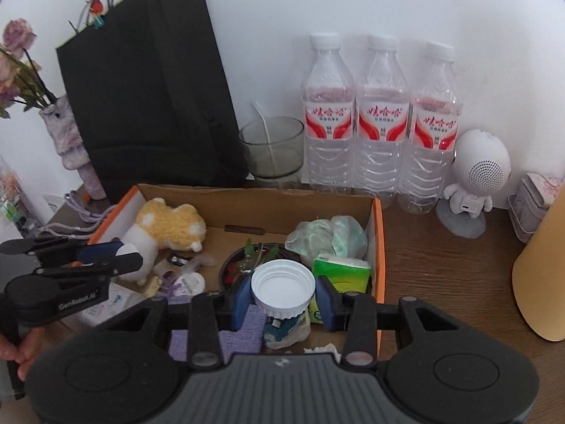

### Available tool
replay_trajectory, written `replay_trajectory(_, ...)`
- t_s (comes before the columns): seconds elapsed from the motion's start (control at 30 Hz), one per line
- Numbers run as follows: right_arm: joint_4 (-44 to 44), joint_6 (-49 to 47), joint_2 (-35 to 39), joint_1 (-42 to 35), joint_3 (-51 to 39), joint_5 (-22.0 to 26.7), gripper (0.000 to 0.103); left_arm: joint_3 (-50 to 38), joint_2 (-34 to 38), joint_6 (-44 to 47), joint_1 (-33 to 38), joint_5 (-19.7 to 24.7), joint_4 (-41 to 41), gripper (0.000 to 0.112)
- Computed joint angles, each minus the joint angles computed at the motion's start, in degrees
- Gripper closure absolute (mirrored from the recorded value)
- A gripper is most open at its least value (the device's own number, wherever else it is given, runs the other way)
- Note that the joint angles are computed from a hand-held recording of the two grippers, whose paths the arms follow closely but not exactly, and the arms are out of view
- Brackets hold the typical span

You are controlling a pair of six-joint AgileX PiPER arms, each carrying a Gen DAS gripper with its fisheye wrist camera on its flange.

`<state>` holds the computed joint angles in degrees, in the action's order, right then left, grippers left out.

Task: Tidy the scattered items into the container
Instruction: 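Carry both white caps into the box and release them, then withdraw both grippers from the box toward the clear wrappers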

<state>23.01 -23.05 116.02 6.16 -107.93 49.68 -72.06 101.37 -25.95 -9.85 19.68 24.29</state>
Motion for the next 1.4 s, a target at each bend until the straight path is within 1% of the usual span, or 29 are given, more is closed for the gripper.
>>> replay_trajectory(0.07,-2.6,4.0,4.5,1.3,-5.3,1.5,0.064,-2.0,2.0,-2.7,-0.6,1.1,3.3,0.081)
replay_trajectory(0.1,-5.2,6.1,6.3,2.3,-7.6,2.0,0.064,-2.6,2.7,-4.0,-0.7,1.4,4.5,0.075)
replay_trajectory(0.13,-8.8,8.6,7.7,3.3,-9.3,2.0,0.064,-2.5,2.9,-4.2,-0.3,0.8,4.1,0.064)
replay_trajectory(0.17,-10.8,9.5,8.5,3.9,-10.3,1.7,0.064,-2.3,2.9,-3.8,0.2,0.4,3.2,0.058)
replay_trajectory(0.2,-10.6,8.7,8.9,3.9,-10.9,1.9,0.061,-2.0,2.8,-2.6,0.7,0.0,1.8,0.049)
replay_trajectory(0.27,-11.4,9.6,8.3,4.2,-10.3,1.0,0.06,-1.2,2.1,2.3,1.9,-1.5,-2.5,0.049)
replay_trajectory(0.33,-11.2,9.3,7.5,4.0,-10.1,0.5,0.055,-1.4,1.3,0.8,2.1,-1.0,-1.4,0.049)
replay_trajectory(0.37,-10.9,9.4,7.3,3.8,-10.7,1.0,0.054,-1.7,0.8,1.1,2.3,-0.5,-2.6,0.049)
replay_trajectory(0.4,-10.8,9.8,7.4,3.5,-11.9,2.1,0.054,-2.5,0.5,2.7,2.6,0.5,-5.3,0.049)
replay_trajectory(0.47,-10.7,10.7,7.2,3.0,-13.6,4.5,0.054,-3.4,-0.6,2.7,2.6,2.8,-7.2,0.047)
replay_trajectory(0.6,-7.7,10.9,4.4,1.2,-14.0,9.4,0.052,-4.1,-3.6,1.3,1.5,7.9,-7.3,0.034)
replay_trajectory(0.7,-8.0,12.6,2.2,0.6,-14.2,13.5,0.042,-5.0,-5.9,-3.2,0.1,13.5,-5.7,0.027)
replay_trajectory(0.73,-7.9,12.9,1.5,0.5,-14.1,15.0,0.04,-5.0,-6.6,-5.7,-0.8,15.1,-4.4,0.022)
replay_trajectory(0.77,-7.9,12.8,0.8,0.4,-13.8,16.7,0.038,-4.7,-7.5,-7.0,-1.5,16.3,-4.1,0.02)
replay_trajectory(0.8,-8.1,12.8,-0.2,0.5,-12.9,18.1,0.033,-4.4,-8.5,-6.8,-2.1,17.5,-4.8,0.018)
replay_trajectory(0.87,-8.7,13.6,-3.5,0.9,-8.4,17.6,0.031,-4.1,-10.1,-7.3,-3.8,20.5,-5.3,0.017)
replay_trajectory(0.93,-8.9,14.0,-6.5,1.4,-4.2,17.3,0.03,-5.1,-10.9,-9.4,-6.5,25.5,-3.9,0.016)
replay_trajectory(1.0,-8.4,13.5,-10.0,1.8,0.7,16.0,0.029,-5.5,-12.0,-13.7,-10.1,29.9,0.2,0.015)
replay_trajectory(1.03,-9.1,13.7,-12.6,2.5,4.8,13.8,0.029,-4.9,-13.1,-15.4,-11.4,30.9,1.1,0.013)
replay_trajectory(1.1,-10.6,14.3,-16.0,3.9,9.6,11.5,0.025,-4.1,-15.0,-17.5,-12.9,32.8,1.5,0.013)
replay_trajectory(1.17,-10.7,14.6,-18.8,4.5,13.6,9.9,0.024,-3.0,-16.9,-19.8,-14.3,34.2,2.7,0.013)
replay_trajectory(1.23,-10.7,14.6,-21.9,5.1,17.7,7.9,0.024,-1.3,-18.8,-23.6,-16.8,35.8,5.9,0.013)
replay_trajectory(1.3,-10.6,14.4,-26.6,5.9,24.2,2.7,0.023,2.1,-21.5,-30.7,-20.6,36.5,11.8,0.011)
replay_trajectory(1.37,-8.3,11.0,-33.0,6.4,33.3,-6.2,0.023,9.1,-25.8,-42.2,-26.2,35.1,22.5,0.009)
replay_trajectory(1.4,-6.9,8.2,-36.5,7.0,38.5,-11.8,0.023,12.4,-28.0,-47.7,-29.6,36.0,28.2,0.009)
